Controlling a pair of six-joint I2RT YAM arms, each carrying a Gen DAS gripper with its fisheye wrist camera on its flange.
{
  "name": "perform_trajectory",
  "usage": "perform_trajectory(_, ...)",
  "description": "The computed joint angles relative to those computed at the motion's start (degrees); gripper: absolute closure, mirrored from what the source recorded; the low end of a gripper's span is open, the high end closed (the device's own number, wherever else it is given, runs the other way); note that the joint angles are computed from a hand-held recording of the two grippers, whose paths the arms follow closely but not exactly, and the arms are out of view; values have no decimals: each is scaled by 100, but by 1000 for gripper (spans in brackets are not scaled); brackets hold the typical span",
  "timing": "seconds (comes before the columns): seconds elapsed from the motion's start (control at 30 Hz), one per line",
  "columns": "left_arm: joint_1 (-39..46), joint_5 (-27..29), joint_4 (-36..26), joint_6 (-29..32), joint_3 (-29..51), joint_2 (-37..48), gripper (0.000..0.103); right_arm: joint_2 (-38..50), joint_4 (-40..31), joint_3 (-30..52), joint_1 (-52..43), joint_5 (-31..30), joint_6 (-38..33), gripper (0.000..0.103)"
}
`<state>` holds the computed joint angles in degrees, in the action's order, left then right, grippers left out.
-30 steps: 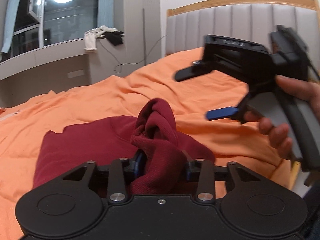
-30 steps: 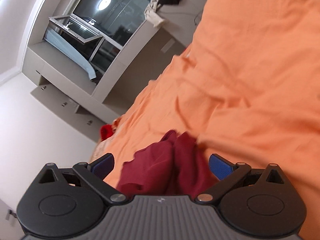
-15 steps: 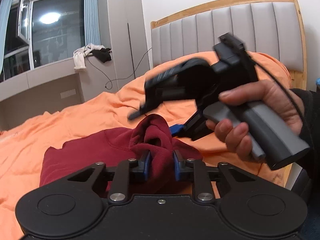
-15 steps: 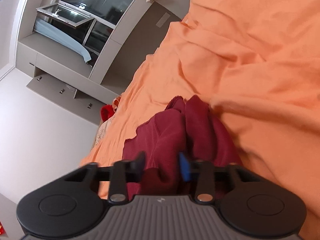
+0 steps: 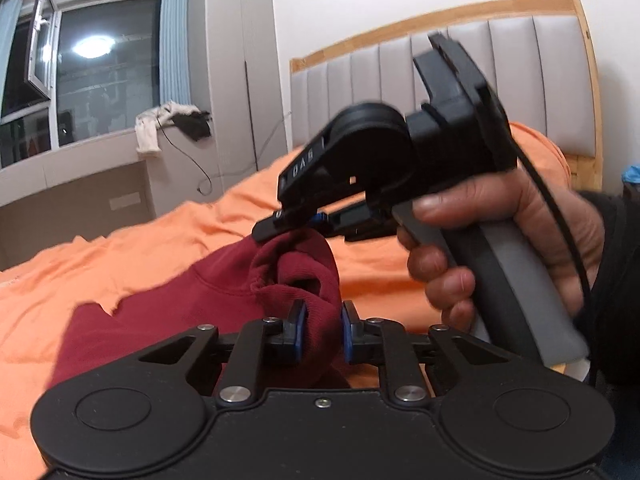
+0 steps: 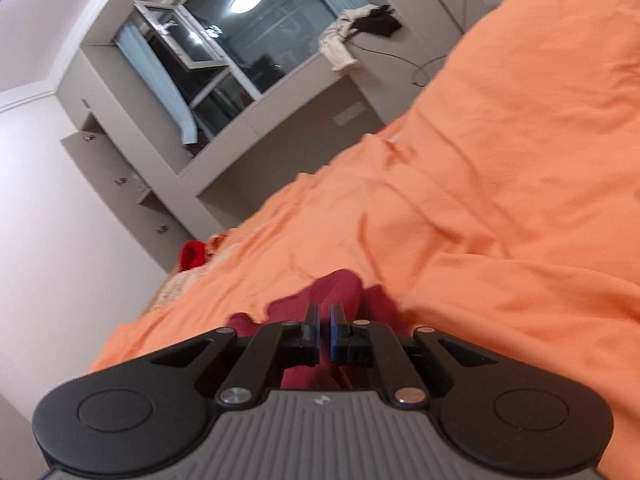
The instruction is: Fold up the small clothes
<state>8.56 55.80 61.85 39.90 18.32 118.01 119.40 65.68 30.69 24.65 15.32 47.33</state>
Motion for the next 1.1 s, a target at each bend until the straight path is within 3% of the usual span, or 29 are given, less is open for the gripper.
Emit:
perform_trajectory(0.2, -273, -299, -103, 75, 279, 495, 84, 146, -99, -133, -172, -291, 195, 94)
perform_trajectory(0.33, -324, -352, 131, 62, 317, 692, 83, 319, 70, -146, -276, -590, 420, 57)
perform_trajectory(0.37, -326, -351, 148, 65, 331, 708, 83, 363, 159, -146, -290, -672, 470, 56)
perform_trajectory(0.53, -266, -291, 83, 131, 291, 681, 82, 534, 7, 90, -277, -920, 573, 58)
perform_trajectory(0.57, -274, -298, 65, 126, 296, 666, 82, 567, -50, 136, -257, -923, 620, 77)
perform_trajectory(0.6, -278, -303, 49, 119, 307, 663, 82, 607, -32, 155, -237, -902, 651, 88)
perform_trajectory(0.7, -292, -311, 35, 72, 334, 665, 82, 427, 142, -28, -4, -497, 409, 91)
perform_trajectory(0.83, -267, -236, 46, 38, 373, 729, 82, 46, -520, 14, 348, 232, -60, 92)
perform_trajectory(1.0, -257, -203, 86, -12, 471, 862, 80, 126, -790, 102, 201, 78, 92, 92)
perform_trajectory(1.1, -179, -71, -350, -3, 554, 687, 76, 119, -852, 99, 185, 59, 108, 92)
